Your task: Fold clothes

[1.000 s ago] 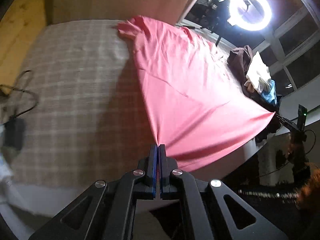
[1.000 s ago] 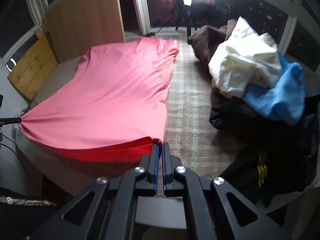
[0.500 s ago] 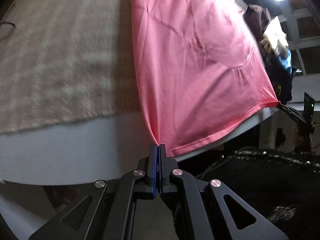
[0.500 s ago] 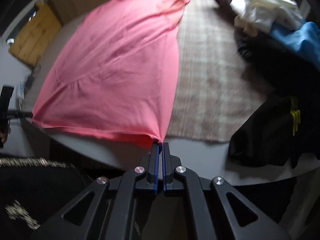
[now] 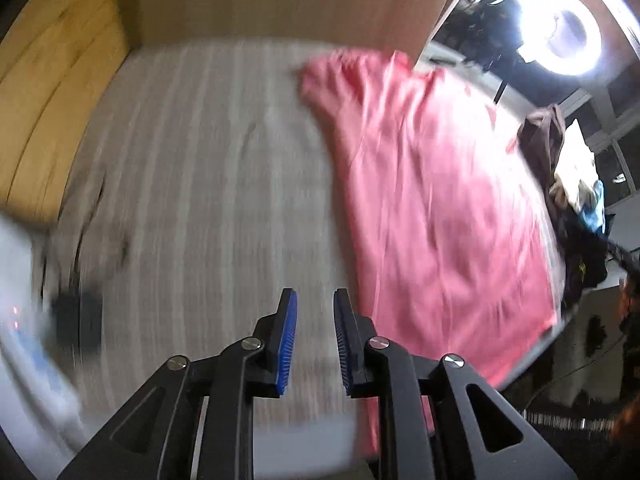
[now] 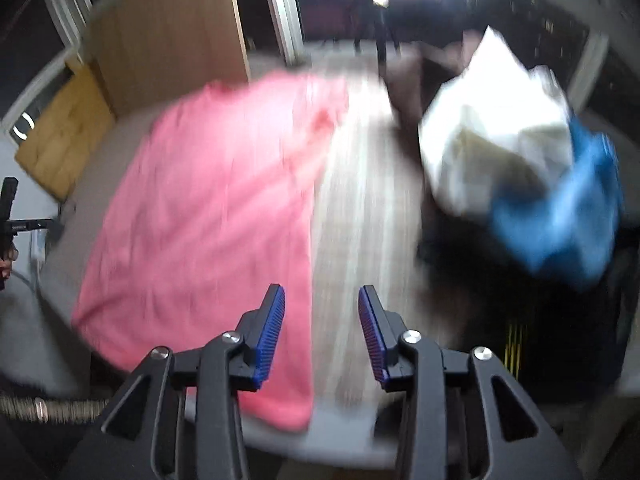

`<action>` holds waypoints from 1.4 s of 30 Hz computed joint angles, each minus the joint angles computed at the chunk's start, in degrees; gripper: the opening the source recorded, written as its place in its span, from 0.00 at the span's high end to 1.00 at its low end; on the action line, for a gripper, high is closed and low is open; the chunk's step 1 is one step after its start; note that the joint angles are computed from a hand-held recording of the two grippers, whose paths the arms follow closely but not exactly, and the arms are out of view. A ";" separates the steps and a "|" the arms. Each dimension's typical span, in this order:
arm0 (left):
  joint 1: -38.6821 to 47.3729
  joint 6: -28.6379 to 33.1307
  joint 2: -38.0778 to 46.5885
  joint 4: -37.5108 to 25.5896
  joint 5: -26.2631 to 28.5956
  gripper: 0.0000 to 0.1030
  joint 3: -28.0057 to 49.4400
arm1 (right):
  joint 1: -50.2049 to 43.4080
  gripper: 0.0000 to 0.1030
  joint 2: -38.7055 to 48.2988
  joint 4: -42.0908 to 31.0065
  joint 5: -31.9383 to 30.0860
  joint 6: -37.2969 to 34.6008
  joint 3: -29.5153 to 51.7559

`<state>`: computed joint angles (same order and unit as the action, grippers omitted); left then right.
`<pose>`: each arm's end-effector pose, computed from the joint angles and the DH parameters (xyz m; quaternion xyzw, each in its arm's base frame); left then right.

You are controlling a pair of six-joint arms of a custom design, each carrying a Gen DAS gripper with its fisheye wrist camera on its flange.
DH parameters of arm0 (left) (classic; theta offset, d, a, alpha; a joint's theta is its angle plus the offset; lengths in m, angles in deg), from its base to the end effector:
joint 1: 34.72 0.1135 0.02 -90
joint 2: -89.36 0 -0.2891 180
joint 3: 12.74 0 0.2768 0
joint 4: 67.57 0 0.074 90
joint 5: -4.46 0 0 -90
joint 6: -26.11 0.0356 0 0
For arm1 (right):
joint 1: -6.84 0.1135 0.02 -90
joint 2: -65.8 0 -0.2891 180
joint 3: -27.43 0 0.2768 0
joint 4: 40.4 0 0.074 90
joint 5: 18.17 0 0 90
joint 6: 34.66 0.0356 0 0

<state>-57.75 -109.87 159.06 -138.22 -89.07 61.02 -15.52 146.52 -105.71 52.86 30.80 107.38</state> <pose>0.2211 -0.0916 0.3037 -0.2008 0.9579 -0.0900 0.1842 0.2761 -0.1011 0.2967 -0.0525 0.9641 0.0666 0.2517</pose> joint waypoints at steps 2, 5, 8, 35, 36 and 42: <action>2.68 4.45 4.46 3.17 0.84 0.83 2.10 | 3.48 0.63 5.60 5.61 1.61 3.04 3.14; 5.89 11.41 12.72 6.98 1.00 0.83 8.97 | 7.21 0.63 15.80 9.62 3.33 7.08 10.73; 7.93 14.31 16.89 7.91 1.10 0.81 15.26 | 8.48 0.61 26.61 9.62 2.80 10.88 21.21; 26.81 26.88 53.49 11.42 9.03 0.60 40.51 | 12.82 0.67 49.85 15.57 16.77 18.32 40.14; 26.88 27.32 54.26 11.52 9.34 0.58 41.11 | 13.64 0.61 50.19 15.89 16.72 17.43 40.54; 25.55 30.02 55.90 13.25 12.64 0.53 41.70 | 17.21 0.44 59.84 13.43 21.90 12.45 53.15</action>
<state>-32.19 -79.84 214.95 -124.98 -76.43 102.72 1.68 206.35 -92.28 74.76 43.25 160.53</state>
